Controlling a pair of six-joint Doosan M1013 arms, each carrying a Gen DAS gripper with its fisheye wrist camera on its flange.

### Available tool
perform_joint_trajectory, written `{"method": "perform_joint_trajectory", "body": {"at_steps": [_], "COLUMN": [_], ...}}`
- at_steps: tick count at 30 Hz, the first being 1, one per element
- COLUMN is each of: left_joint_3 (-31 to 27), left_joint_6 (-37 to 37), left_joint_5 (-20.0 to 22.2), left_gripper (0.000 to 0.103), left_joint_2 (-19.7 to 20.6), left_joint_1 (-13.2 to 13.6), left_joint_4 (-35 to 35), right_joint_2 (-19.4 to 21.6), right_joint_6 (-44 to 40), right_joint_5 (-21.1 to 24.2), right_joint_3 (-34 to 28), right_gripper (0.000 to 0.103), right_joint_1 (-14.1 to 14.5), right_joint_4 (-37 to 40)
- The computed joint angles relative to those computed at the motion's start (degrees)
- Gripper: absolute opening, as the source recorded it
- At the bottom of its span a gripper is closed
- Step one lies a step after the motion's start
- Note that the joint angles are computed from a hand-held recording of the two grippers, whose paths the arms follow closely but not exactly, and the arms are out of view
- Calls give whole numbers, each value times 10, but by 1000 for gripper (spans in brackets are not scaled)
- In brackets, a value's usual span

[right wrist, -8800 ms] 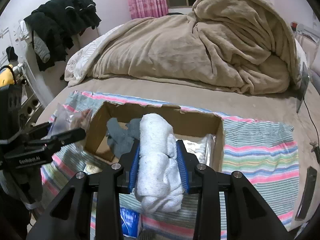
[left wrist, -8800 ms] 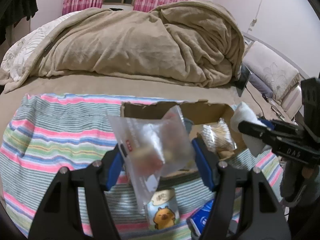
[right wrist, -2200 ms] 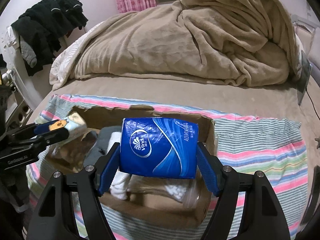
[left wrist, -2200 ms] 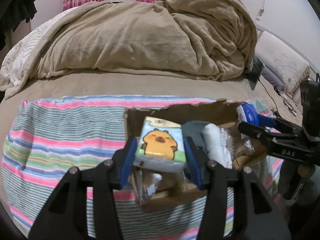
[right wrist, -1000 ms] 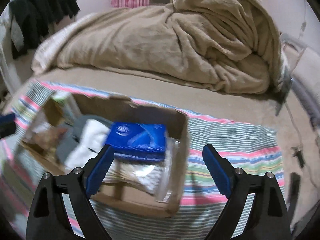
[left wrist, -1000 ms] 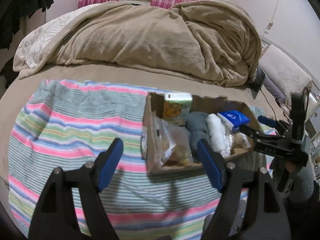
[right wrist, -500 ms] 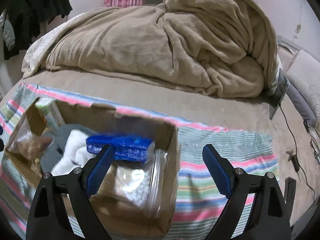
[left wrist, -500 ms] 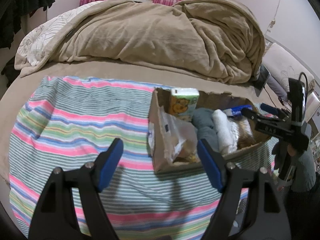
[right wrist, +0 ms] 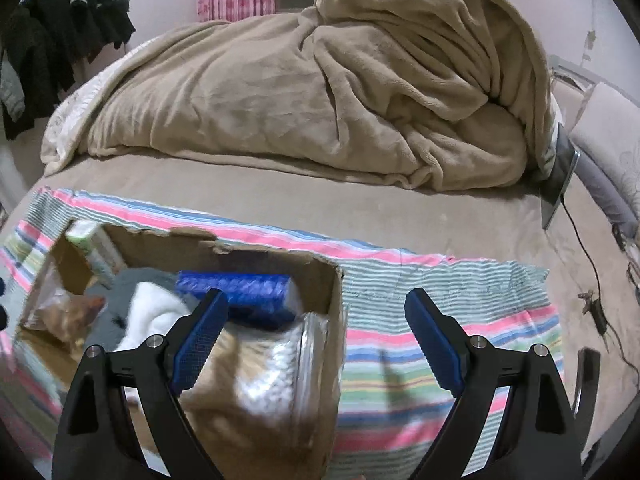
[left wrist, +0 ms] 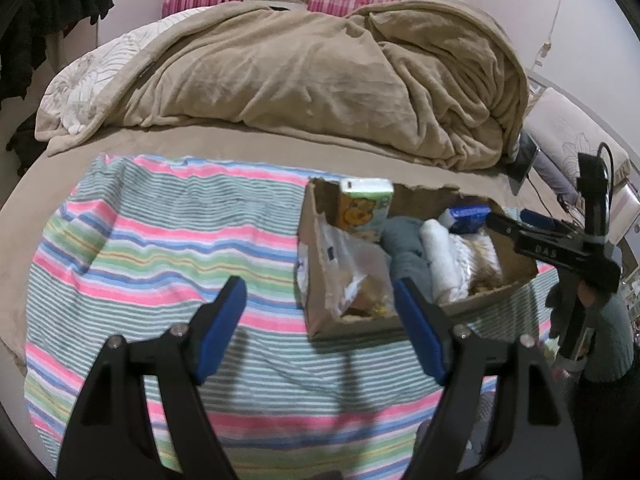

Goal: Organize objects
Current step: 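Open both grippers and withdraw them from the box, then grasp the gray dotted-sole socks with the right gripper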

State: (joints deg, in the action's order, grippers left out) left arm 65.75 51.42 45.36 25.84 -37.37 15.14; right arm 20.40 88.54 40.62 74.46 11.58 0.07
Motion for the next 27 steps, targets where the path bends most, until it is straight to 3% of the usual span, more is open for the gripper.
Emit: {"method": "perform_joint_trajectory", "body": {"at_steps": [13, 27], "left_joint_3": [29, 98], "left_joint_6": [-7, -25], "left_joint_5": [-5, -9], "left_gripper": [79, 79], "left_joint_2": [-26, -64], "left_joint_1": [-21, -40], "left_joint_4": [17, 17], "right_joint_2": [-66, -121], "right_joint_6": [-58, -121], "right_joint_5": [7, 34], "right_joint_3": [71, 147], "right_gripper": [92, 92], "right_joint_1": [2, 27], "right_joint_4": [81, 132]}}
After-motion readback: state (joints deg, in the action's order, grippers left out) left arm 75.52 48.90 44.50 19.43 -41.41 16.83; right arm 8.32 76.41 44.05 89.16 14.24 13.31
